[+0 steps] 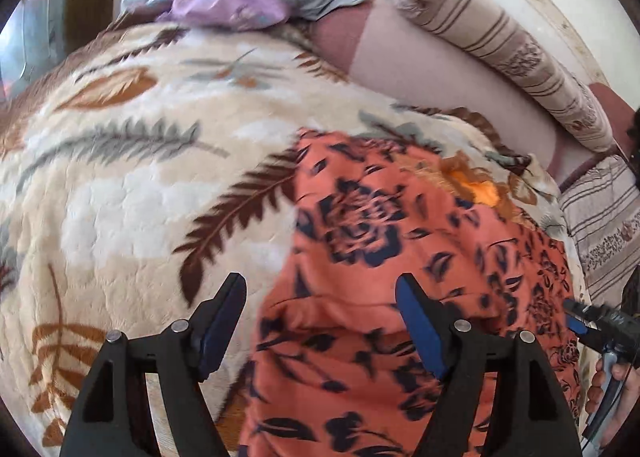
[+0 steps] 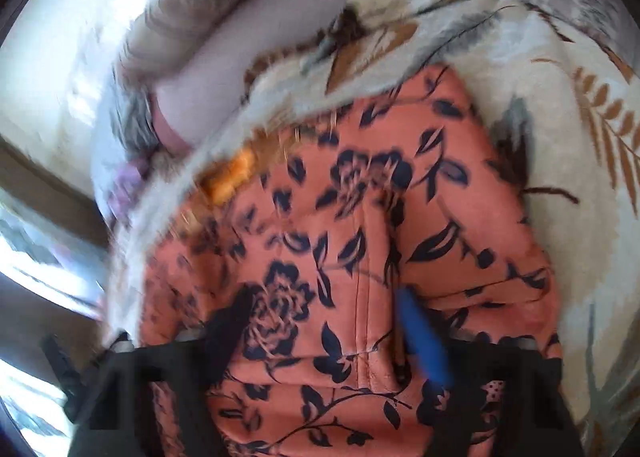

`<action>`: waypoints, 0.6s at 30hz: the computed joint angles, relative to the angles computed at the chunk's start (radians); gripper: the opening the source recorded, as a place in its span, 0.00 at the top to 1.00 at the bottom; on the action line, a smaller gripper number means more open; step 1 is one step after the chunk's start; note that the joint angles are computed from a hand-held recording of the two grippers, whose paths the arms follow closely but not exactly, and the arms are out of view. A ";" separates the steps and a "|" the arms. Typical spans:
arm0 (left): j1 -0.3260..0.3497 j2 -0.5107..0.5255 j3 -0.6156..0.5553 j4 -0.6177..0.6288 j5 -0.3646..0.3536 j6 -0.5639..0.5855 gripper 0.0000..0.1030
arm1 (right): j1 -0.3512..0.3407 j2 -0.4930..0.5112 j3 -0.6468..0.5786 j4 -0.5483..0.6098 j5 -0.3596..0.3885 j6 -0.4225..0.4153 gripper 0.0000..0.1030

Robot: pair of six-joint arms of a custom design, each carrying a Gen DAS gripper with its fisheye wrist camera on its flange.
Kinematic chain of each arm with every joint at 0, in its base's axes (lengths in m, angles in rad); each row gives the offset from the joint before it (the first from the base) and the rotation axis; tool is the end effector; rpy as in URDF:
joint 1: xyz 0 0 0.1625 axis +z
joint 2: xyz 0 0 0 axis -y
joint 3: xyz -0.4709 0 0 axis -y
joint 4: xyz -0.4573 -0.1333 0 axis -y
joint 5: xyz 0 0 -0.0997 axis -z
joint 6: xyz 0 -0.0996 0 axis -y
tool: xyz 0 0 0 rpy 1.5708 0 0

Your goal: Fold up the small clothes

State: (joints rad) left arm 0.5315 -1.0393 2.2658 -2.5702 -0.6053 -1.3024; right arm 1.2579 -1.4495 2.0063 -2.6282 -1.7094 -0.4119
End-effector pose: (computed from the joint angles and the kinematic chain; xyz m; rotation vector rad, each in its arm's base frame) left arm -0.3025 -0.4275 0.0603 -0.1704 2.3672 -1.0385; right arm -0.0648 -0.5886 0.3496 0.0882 -2.7753 0.5954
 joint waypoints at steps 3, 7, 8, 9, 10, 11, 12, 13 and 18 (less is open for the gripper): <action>0.020 0.004 0.043 -0.091 -0.013 0.025 0.25 | 0.101 0.041 0.020 -0.068 -0.247 -0.146 0.85; 0.001 -0.012 0.064 -0.164 0.032 0.066 0.25 | 0.217 0.040 0.043 -0.278 -0.363 -0.341 0.93; -0.012 -0.021 0.067 -0.159 0.060 0.065 0.25 | 0.240 0.030 0.040 -0.337 -0.356 -0.363 0.93; -0.024 -0.035 0.073 -0.152 0.084 0.064 0.25 | 0.257 0.024 0.040 -0.428 -0.347 -0.396 0.93; -0.033 -0.041 0.073 -0.155 0.110 0.070 0.25 | 0.264 0.025 0.037 -0.490 -0.343 -0.411 0.93; -0.037 -0.043 0.070 -0.159 0.122 0.073 0.24 | 0.254 0.021 0.030 -0.510 -0.320 -0.404 0.93; -0.032 -0.038 0.063 -0.177 0.124 0.088 0.22 | 0.227 0.020 0.023 -0.488 -0.288 -0.371 0.91; -0.013 -0.025 0.045 -0.197 0.109 0.115 0.20 | 0.205 0.033 0.012 -0.449 -0.298 -0.343 0.88; 0.051 0.032 -0.070 -0.004 -0.013 0.206 0.20 | 0.043 0.048 -0.028 -0.174 -0.248 -0.082 0.80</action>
State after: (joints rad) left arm 0.5829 -1.0072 2.1955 -2.5747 -0.6181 -1.0960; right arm 1.3007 -1.4017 1.9787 -2.8022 -1.9573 -0.4940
